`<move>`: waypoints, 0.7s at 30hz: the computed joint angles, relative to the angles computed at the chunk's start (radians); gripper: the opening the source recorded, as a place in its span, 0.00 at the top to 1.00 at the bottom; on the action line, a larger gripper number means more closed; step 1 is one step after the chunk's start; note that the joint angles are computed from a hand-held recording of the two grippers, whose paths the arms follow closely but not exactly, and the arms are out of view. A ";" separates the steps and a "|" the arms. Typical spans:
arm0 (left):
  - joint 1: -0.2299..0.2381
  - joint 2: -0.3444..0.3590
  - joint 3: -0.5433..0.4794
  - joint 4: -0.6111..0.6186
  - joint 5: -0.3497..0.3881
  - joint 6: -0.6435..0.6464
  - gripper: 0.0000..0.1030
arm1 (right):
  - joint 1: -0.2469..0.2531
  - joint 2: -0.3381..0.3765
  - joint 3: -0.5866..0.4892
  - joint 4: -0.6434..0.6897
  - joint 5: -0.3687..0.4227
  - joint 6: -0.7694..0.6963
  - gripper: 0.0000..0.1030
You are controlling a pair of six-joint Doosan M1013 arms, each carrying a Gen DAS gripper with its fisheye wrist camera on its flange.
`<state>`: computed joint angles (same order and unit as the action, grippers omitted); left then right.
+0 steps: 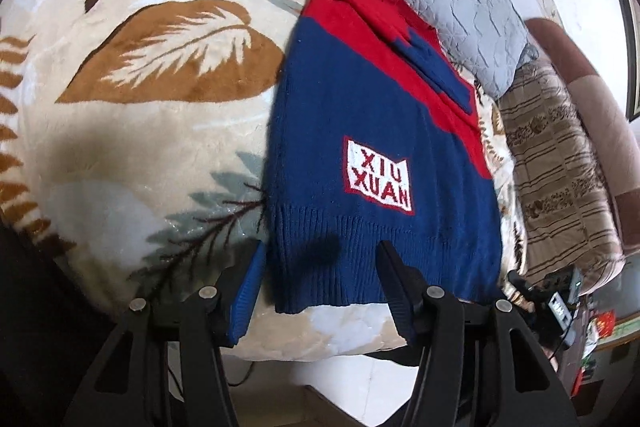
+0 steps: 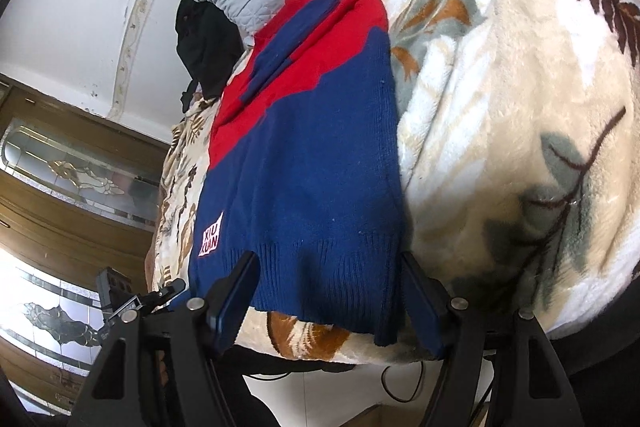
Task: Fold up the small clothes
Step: 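Grasp the blue hem with the left tool while the right tool grasps it too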
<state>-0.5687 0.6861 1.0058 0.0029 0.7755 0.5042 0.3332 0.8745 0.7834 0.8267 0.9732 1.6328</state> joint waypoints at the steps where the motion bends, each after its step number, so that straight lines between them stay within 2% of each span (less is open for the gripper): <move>1: 0.001 -0.001 0.004 -0.001 -0.001 0.002 0.44 | 0.000 -0.001 0.002 -0.001 -0.001 0.001 0.30; 3: 0.001 0.004 -0.002 0.002 0.009 0.002 0.44 | -0.002 0.001 0.002 0.003 0.000 0.004 0.32; 4: 0.000 0.009 -0.012 0.005 0.016 0.001 0.44 | -0.004 0.003 0.001 0.008 0.002 0.010 0.37; 7: -0.004 0.025 -0.045 0.025 0.061 0.021 0.45 | -0.002 0.016 -0.024 -0.027 0.036 0.056 0.73; 8: -0.008 0.033 -0.063 0.046 0.091 0.017 0.58 | -0.003 0.028 -0.041 -0.036 0.062 0.084 0.73; 9: -0.009 0.039 -0.077 0.057 0.119 0.021 0.87 | -0.003 0.031 -0.043 -0.033 0.064 0.092 0.75; 10: -0.009 0.047 -0.092 0.062 0.152 0.030 0.97 | -0.003 0.032 -0.049 -0.040 0.069 0.104 0.78; 11: -0.006 0.044 -0.088 0.055 0.152 0.026 0.95 | -0.002 0.032 -0.052 -0.053 0.071 0.106 0.85; 13: -0.005 0.027 -0.060 0.058 0.120 0.004 0.95 | 0.001 0.025 -0.050 -0.063 0.068 0.092 0.93; 17: -0.010 -0.012 -0.004 0.110 0.042 -0.039 0.95 | -0.006 -0.015 0.001 -0.003 0.005 0.031 0.93; 19: -0.003 -0.001 -0.012 0.068 0.067 -0.010 0.95 | -0.011 -0.012 0.002 0.021 0.006 0.016 0.93; 21: -0.004 0.010 -0.022 0.070 0.098 -0.043 0.94 | -0.013 0.007 -0.014 0.038 0.043 0.024 0.90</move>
